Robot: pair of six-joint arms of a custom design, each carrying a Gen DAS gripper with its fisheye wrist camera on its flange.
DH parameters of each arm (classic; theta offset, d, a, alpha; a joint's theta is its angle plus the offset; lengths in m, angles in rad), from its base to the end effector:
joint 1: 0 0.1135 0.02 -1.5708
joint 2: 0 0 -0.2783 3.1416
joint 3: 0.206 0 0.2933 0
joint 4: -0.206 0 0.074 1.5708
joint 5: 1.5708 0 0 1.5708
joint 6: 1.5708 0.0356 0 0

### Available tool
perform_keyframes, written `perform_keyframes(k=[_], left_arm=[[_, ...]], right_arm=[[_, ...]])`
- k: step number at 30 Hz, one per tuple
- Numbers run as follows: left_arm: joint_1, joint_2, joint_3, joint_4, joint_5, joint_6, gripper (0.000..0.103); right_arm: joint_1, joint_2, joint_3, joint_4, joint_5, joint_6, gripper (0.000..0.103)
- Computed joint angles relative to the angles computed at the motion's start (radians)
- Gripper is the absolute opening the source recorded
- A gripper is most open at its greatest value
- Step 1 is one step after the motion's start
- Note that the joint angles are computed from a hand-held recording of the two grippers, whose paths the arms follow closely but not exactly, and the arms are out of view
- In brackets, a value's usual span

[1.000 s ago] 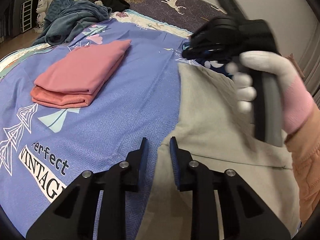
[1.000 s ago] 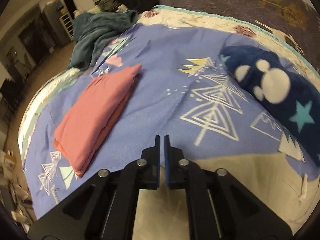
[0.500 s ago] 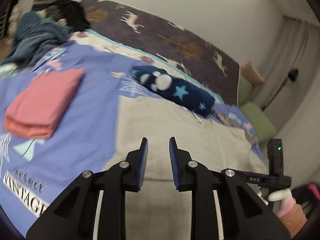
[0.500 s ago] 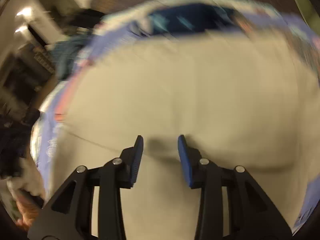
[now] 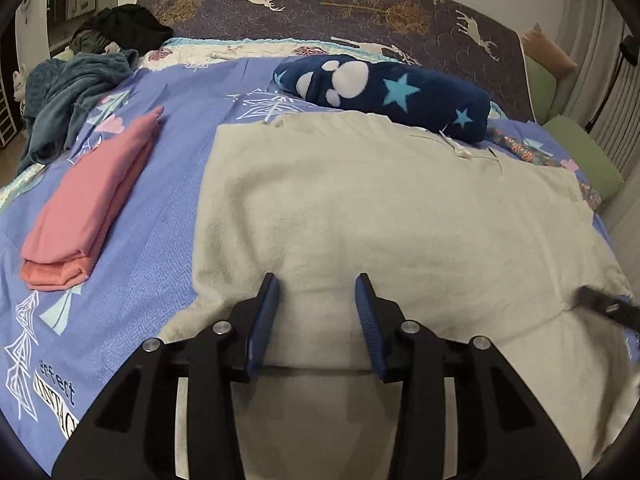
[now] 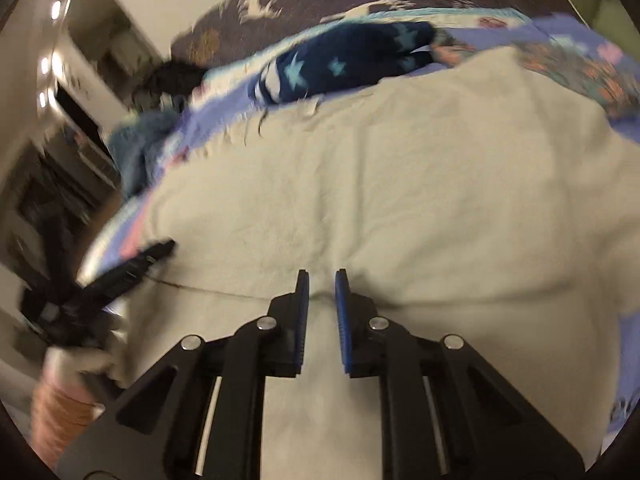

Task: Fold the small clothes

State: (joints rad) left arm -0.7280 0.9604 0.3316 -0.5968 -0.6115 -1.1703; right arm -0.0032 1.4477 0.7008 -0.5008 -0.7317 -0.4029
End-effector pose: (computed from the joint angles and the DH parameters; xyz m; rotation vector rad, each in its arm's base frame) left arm 0.1352 -0.0931 0.1241 -0.6688 2.3602 0.1031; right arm 0.2692 0.0229 0.1434 -0.6626 2.4689 0.8735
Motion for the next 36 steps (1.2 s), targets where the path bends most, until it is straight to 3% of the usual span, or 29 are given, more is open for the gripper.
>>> perform_keyframes(k=[3, 6, 7, 8, 12, 15, 18, 19, 21, 23, 26, 28, 32, 36], left_arm=[[0.009, -0.024, -0.004, -0.012, 0.003, 0.012, 0.045], [-0.001, 0.002, 0.020, -0.027, -0.004, 0.006, 0.056], [-0.001, 0.009, 0.030, -0.025, 0.001, 0.001, 0.065], [0.005, 0.003, 0.034, -0.005, 0.015, -0.001, 0.067], [0.013, 0.033, 0.065, 0.145, 0.028, 0.049, 0.067], [0.012, 0.179, 0.136, 0.238, 0.022, 0.118, 0.068], [0.030, 0.365, 0.215, 0.263, 0.064, 0.140, 0.071], [0.021, 0.412, 0.238, 0.260, 0.055, 0.152, 0.080], [0.003, 0.464, 0.284, 0.223, 0.039, 0.170, 0.086], [-0.013, 0.513, 0.328, 0.174, 0.019, 0.163, 0.088], [-0.019, 0.514, 0.326, 0.165, 0.018, 0.158, 0.088], [-0.020, 0.506, 0.316, 0.174, 0.017, 0.157, 0.088], [-0.023, 0.506, 0.314, 0.178, 0.014, 0.158, 0.088], [-0.017, 0.509, 0.315, 0.186, 0.017, 0.163, 0.089]], right_arm=[[-0.281, 0.017, 0.083, -0.161, -0.136, -0.186, 0.015], [-0.578, 0.209, 0.294, -0.286, -0.187, -0.302, 0.027], [-0.660, 0.294, 0.381, -0.305, -0.176, -0.292, 0.031], [-0.716, 0.360, 0.449, -0.318, -0.160, -0.269, 0.032], [-0.936, 0.731, 0.843, -0.454, -0.053, -0.036, 0.035], [-1.023, 0.903, 1.032, -0.567, -0.120, 0.026, 0.035], [-1.043, 1.005, 1.148, -0.619, -0.209, 0.055, 0.047], [-1.037, 1.017, 1.156, -0.579, -0.216, 0.097, 0.047], [-1.023, 1.035, 1.169, -0.491, -0.218, 0.184, 0.047], [-0.998, 1.038, 1.164, -0.392, -0.208, 0.279, 0.046], [-0.957, 1.006, 1.111, -0.244, -0.119, 0.402, 0.025], [-0.942, 0.998, 1.104, -0.229, -0.112, 0.456, 0.004], [-0.908, 0.899, 1.020, -0.120, -0.164, 0.553, 0.004], [-0.787, 0.636, 0.804, 0.053, -0.266, 0.561, 0.004]])
